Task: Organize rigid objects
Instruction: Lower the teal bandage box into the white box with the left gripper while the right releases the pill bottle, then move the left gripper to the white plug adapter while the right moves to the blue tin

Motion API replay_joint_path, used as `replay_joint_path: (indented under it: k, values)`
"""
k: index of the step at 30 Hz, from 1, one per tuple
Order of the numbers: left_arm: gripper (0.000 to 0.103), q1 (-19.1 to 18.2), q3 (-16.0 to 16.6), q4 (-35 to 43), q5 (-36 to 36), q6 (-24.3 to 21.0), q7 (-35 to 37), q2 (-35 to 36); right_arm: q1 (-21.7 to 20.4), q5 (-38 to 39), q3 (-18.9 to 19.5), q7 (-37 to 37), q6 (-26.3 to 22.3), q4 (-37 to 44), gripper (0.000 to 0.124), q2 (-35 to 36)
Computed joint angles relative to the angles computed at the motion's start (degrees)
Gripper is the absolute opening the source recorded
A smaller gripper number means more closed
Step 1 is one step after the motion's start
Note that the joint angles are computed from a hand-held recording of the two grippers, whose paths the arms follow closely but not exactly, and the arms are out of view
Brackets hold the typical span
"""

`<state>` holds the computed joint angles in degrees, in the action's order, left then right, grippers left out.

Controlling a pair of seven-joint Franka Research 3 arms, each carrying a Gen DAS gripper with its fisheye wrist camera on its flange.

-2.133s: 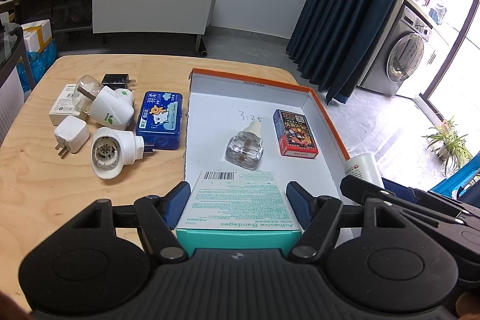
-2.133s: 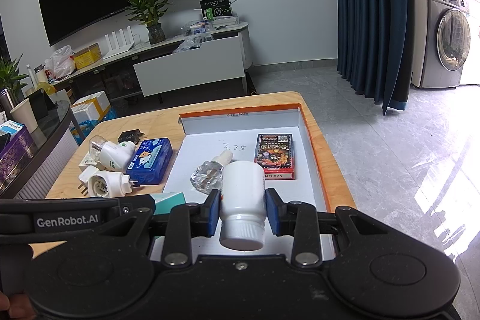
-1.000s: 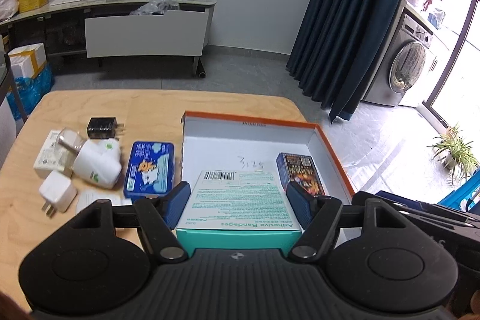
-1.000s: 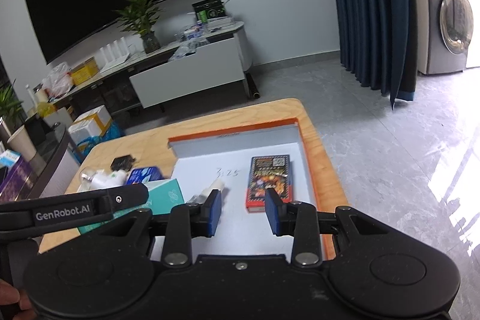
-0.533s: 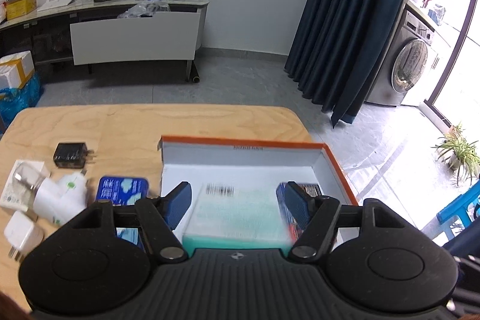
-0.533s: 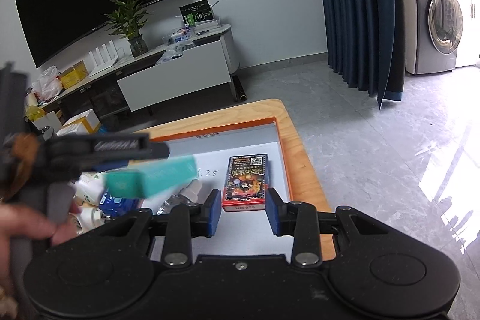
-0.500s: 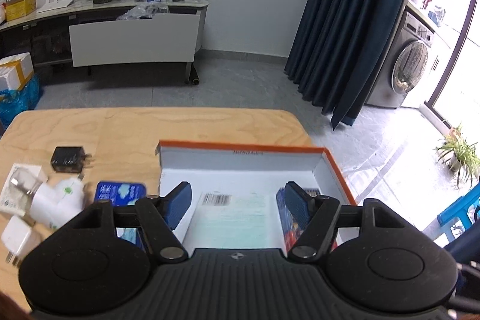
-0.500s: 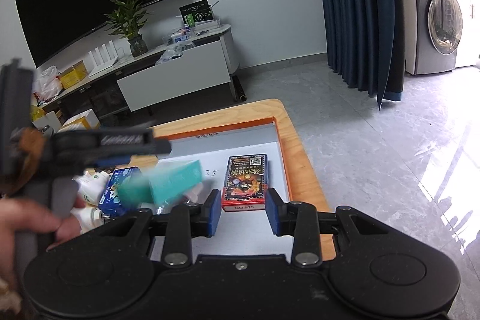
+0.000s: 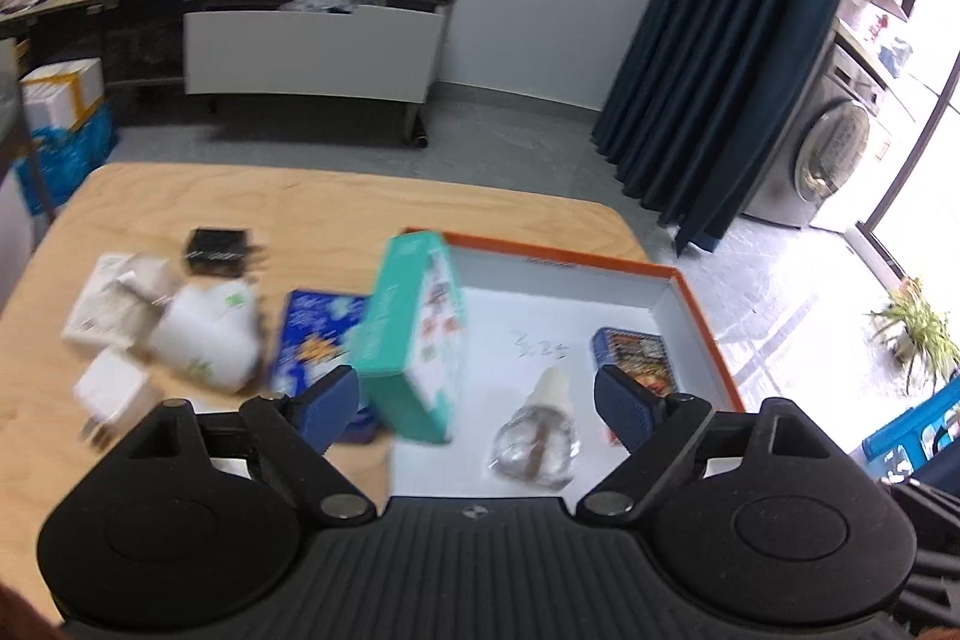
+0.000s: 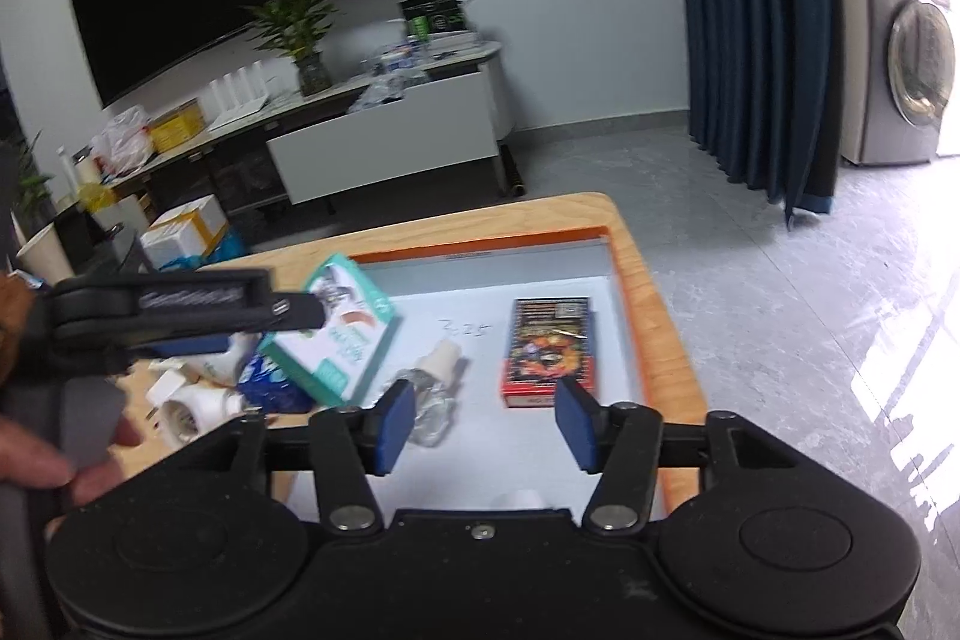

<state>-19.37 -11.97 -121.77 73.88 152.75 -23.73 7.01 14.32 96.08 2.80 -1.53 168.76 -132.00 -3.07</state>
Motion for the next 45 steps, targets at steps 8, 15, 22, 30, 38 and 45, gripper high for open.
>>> replay_joint_path:
  k: [8,15,22,30,38,45]
  values:
    - [0.089,1.4,-2.9,-12.6,-4.6,-5.4,-2.4,-13.0,2.5,-3.6,1.6,3.3,-1.3,-0.8,0.070,-0.8]
    - [0.091,3.6,-5.9,-22.0,-11.1,-9.1,-2.8,-23.1,4.4,-11.0,2.3,9.8,-8.6,2.8,0.073,2.6]
    - [0.092,5.8,-7.5,-27.5,-16.8,-10.2,-1.4,-29.4,5.1,-17.0,4.9,18.2,-15.0,14.0,0.074,12.8]
    - [0.092,8.6,-8.1,-30.0,-18.6,-7.9,-1.3,-31.0,5.8,-26.0,6.8,32.9,-1.9,22.1,0.073,22.3]
    - [0.096,12.7,-8.4,-24.8,-7.0,-0.3,-6.3,-21.8,-1.9,-19.1,12.7,25.1,7.9,17.4,0.076,19.2]
    - [0.099,10.0,-4.5,-15.8,3.9,0.3,-5.8,-10.0,-0.9,-9.5,10.1,13.0,1.9,12.7,0.077,13.7]
